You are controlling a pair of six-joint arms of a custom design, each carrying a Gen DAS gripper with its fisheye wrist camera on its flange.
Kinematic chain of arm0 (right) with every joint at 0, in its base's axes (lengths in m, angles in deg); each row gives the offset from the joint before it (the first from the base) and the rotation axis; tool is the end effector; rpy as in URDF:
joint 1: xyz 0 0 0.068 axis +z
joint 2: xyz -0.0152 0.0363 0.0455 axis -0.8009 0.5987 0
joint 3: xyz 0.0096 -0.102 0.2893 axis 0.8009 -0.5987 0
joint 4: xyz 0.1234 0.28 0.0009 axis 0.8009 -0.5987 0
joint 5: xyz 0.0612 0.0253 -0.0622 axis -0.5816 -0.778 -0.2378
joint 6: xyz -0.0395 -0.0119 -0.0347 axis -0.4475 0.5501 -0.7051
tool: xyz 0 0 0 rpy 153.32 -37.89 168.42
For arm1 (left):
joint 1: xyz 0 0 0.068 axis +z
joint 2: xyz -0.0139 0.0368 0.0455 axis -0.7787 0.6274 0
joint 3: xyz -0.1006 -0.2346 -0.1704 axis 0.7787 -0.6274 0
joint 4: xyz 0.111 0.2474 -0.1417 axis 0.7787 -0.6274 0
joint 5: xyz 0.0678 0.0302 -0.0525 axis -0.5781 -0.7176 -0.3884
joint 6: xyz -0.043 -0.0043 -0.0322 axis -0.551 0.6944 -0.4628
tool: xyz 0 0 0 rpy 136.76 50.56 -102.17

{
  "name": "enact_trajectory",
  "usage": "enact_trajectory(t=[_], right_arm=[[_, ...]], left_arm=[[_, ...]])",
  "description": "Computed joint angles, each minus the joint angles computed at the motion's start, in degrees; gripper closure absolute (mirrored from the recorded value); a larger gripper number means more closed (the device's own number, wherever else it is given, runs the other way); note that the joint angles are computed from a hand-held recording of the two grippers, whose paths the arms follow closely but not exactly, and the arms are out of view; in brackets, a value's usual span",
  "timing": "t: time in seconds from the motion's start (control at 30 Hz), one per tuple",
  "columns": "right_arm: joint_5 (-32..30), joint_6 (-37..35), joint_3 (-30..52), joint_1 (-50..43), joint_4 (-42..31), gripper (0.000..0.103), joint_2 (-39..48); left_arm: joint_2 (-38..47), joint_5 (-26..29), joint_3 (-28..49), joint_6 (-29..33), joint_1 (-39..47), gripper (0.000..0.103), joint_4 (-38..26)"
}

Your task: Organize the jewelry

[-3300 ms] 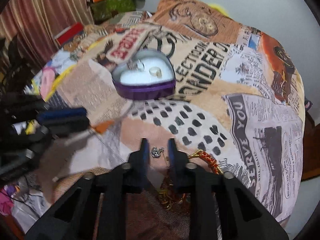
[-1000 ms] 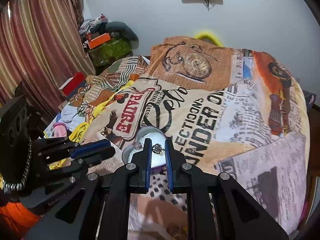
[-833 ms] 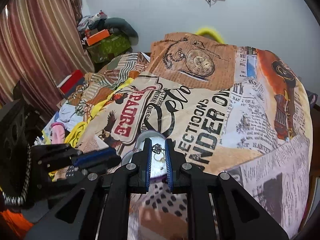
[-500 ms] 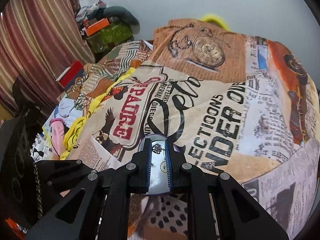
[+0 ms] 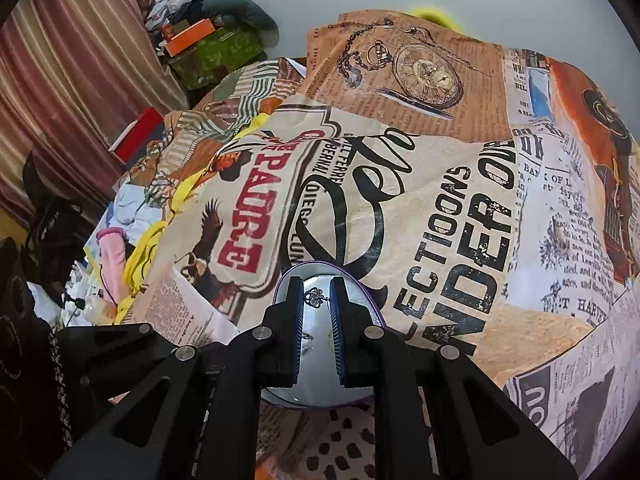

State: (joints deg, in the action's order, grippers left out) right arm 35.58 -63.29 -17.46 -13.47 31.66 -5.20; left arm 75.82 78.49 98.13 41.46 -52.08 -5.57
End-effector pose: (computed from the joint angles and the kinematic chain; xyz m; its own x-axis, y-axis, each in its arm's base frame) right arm 0.2039 0.1761 0.2409 -0.8119 -0.3132 -0.4928 -0.4823 0.8354 0.2637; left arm 0.1595 -0.0140 0.1955 -0.7388 0.1250 -0.6622 0.3094 0.9359 -0.1685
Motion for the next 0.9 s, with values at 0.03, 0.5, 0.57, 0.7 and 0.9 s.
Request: enact_trajectory(t=[0.03, 0.5, 0.57, 0.7, 0.9], right_arm=[[0.0, -0.1, 0.1, 0.1, -0.3, 0.091, 0.2], [3.5, 0.9, -0.9, 1.0, -3.3, 0.08, -5.3], [4.2, 0.9, -1.4, 1.0, -4.3, 0.08, -7.7], [6.7, 0.7, -2.3, 1.6, -7.3, 0.08, -13.2], [9.5, 0.4, -4.0, 0.9, -13.5, 0.079, -23.7]], left_arm=[[-0.4, -0.1, 0.0, 0.1, 0.0, 0.095, -0.3], [-5.9, 1.9, 1.3, 3.1, 6.2, 0.091, -7.7], [-6.9, 2.1, 1.9, 3.5, 7.1, 0.09, -9.1], [-9.1, 2.0, 3.4, 3.6, 7.7, 0.086, -12.0], [-14.2, -0.6, 5.3, 1.0, 4.1, 0.075, -16.1]])
